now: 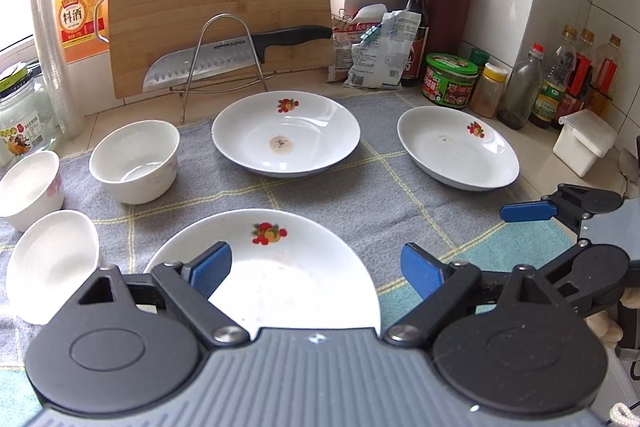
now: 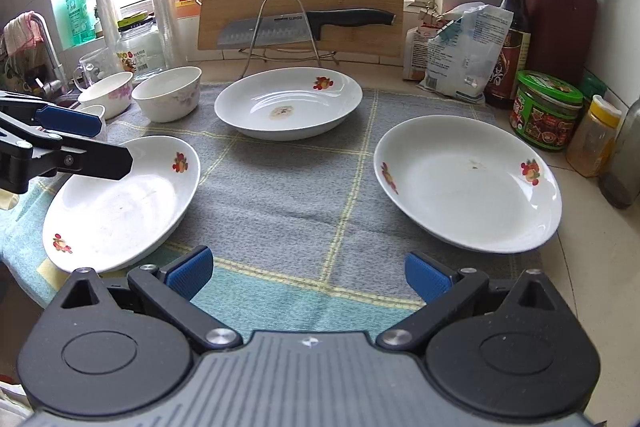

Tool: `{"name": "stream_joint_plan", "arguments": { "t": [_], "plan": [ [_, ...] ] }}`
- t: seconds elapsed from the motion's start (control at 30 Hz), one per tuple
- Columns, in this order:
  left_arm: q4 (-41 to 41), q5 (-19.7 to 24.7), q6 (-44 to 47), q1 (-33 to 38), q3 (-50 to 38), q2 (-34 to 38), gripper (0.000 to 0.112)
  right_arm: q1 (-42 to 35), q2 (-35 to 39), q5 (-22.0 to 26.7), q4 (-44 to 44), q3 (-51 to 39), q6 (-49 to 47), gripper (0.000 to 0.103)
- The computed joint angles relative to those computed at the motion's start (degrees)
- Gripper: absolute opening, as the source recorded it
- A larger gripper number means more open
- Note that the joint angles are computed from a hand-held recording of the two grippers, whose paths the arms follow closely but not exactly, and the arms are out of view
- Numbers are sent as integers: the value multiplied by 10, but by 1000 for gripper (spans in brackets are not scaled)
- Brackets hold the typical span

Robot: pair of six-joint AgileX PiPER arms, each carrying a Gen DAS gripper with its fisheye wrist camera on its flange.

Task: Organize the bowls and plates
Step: 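Move the right tool toward the large white plate before the left tool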

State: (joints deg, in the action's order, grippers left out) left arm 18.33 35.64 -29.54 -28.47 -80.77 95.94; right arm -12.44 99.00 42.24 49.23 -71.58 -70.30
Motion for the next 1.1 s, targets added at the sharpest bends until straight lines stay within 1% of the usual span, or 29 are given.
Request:
{"name": "stream_joint_plan", "arguments": {
  "t": [0.2, 0.4, 0.47, 0.63, 0.7, 0.77, 0.87, 0.93, 0.97, 1.1],
  "plan": [
    [-45, -17, 65, 41, 58, -39, 91, 51, -36, -37, -28, 53, 24, 103],
    [-111, -45, 158, 91, 128, -88, 91, 108, -50, -62, -106, 73, 106, 103],
    [-150, -50, 207, 111, 149, -105, 91, 129, -51, -72, -136, 72, 142, 103],
    [-287, -50, 389, 168, 208, -142, 95, 168, -54, -96, -216, 60, 236, 103],
    [-312, -52, 433, 181, 229, -152, 95, 178, -54, -99, -246, 51, 272, 103],
    [-359, -56, 497, 197, 248, -154, 95, 190, -52, -102, -277, 40, 315, 103],
    [-416, -62, 568, 211, 265, -146, 95, 203, -50, -101, -293, 29, 353, 103],
    [-441, -68, 600, 214, 269, -138, 95, 214, -50, -100, -305, 24, 381, 103],
    [-466, -70, 632, 218, 270, -132, 95, 217, -51, -100, -306, 24, 387, 103],
    [-515, -87, 694, 220, 274, -114, 95, 230, -48, -85, -304, 16, 407, 103]
  ]
}}
